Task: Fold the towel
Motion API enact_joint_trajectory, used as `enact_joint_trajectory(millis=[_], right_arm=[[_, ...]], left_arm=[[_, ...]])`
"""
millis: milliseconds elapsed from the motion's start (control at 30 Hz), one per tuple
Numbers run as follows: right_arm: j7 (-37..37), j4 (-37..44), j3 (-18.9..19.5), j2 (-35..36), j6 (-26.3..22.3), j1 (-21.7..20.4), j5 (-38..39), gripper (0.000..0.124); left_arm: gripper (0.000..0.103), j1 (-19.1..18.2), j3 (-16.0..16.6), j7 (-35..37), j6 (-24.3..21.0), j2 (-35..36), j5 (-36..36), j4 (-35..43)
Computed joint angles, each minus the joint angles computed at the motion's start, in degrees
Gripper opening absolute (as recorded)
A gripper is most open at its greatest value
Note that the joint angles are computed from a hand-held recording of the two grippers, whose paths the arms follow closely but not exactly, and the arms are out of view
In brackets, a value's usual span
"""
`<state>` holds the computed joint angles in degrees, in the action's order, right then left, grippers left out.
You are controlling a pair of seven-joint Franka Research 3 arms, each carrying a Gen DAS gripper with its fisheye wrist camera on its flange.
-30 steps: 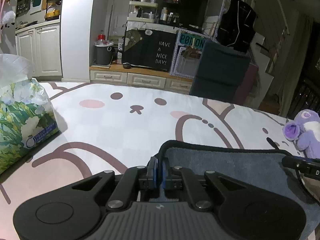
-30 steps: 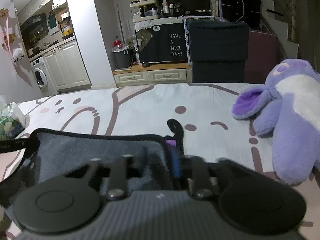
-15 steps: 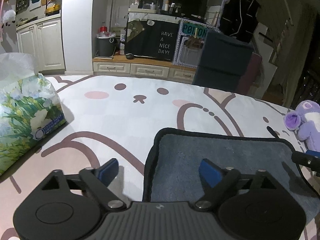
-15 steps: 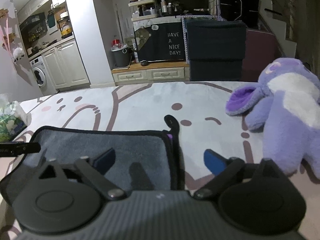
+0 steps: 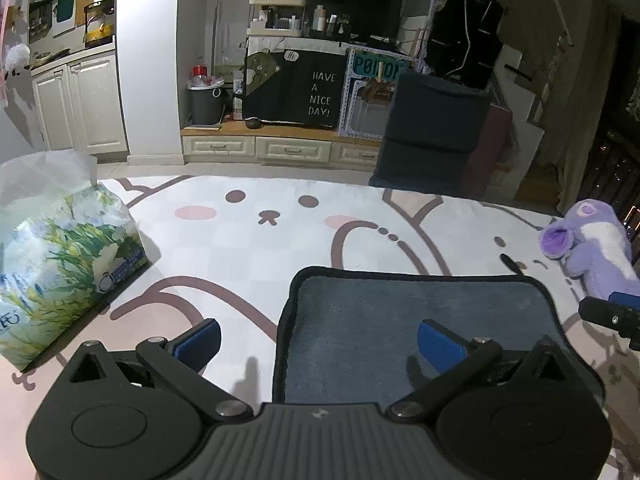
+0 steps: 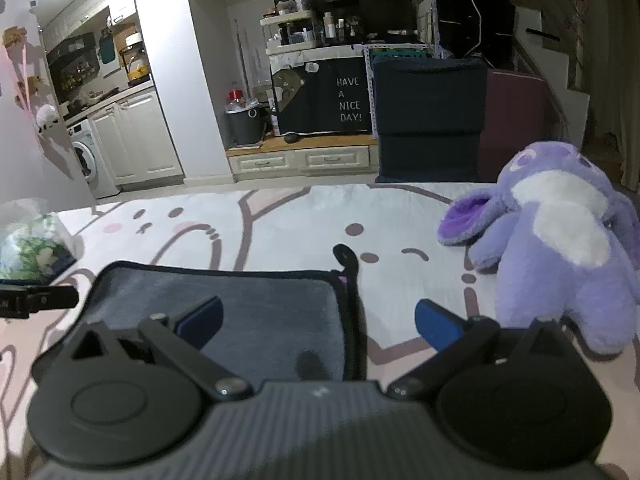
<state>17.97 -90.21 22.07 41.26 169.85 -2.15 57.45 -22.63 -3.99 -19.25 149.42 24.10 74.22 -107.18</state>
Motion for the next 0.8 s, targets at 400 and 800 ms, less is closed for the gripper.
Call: enact_joint_trajectory(millis=[400, 800], right_arm=[[-9.06, -8.06, 1.08, -9.43, -0.79, -2.29, 10.96, 0.103], [-15.44, -16.42, -4.84, -20.04, -5.96, 0.96, 20.72, 0.103]], left_arm=[[0.103, -0.97, -3.12, 0.91, -4.28, -6.55, -0.62, -3.45], [0.103, -1.63, -6.81, 3.51, -8.53, -11.95, -2.78, -6.06]])
